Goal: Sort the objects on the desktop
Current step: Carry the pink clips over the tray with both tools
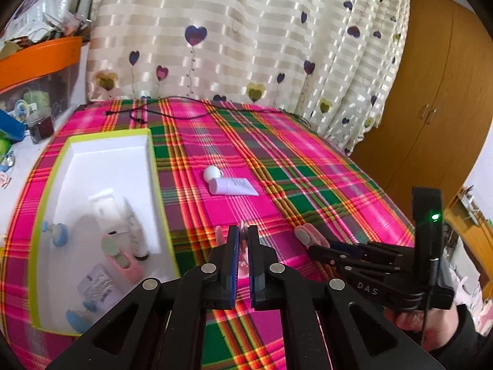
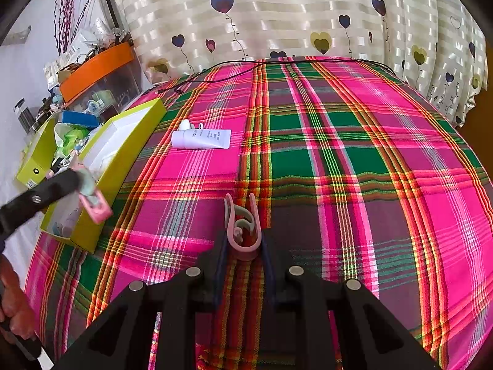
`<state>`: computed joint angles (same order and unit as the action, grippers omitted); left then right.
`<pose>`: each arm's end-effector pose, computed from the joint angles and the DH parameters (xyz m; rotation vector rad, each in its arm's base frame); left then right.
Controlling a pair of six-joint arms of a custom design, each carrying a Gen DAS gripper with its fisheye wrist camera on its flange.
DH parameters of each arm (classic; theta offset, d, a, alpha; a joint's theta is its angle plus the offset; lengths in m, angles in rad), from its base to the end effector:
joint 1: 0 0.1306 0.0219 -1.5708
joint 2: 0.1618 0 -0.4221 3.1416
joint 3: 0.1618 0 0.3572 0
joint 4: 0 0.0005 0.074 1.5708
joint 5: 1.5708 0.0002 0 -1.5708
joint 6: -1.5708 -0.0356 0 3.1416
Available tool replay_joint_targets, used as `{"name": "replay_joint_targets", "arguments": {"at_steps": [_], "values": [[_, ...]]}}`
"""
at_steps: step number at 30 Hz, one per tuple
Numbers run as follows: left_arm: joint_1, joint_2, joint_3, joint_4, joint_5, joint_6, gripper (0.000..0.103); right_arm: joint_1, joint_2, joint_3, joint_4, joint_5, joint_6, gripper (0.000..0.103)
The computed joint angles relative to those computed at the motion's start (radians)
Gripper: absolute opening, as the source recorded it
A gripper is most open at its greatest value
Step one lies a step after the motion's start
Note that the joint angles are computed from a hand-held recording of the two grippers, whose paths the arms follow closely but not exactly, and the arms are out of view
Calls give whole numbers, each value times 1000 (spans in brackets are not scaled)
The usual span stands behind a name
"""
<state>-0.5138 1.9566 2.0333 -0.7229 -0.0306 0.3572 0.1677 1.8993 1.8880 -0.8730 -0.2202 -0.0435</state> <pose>0.5970 -0.3362 0.4522 0.1591 2.2478 -0.4425 0.6363 0.1151 0.4147 -0.2494 2.4472 0.3628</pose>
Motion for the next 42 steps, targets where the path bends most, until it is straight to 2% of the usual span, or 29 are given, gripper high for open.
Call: {"name": "replay_joint_targets", "arguments": {"at_steps": [10, 19, 28, 42], "values": [[35, -126, -171, 82, -56, 27, 5, 0, -1, -2, 1, 5, 5, 22], [79, -189, -253, 113, -101, 46, 5, 1, -10, -11, 11, 25, -6, 22], [113, -217, -283, 131, -122, 53, 5, 20, -23, -9, 19, -10, -4, 22], [137, -214, -284, 125, -105, 54, 5, 68, -6, 61, 3, -57, 16, 22]]}}
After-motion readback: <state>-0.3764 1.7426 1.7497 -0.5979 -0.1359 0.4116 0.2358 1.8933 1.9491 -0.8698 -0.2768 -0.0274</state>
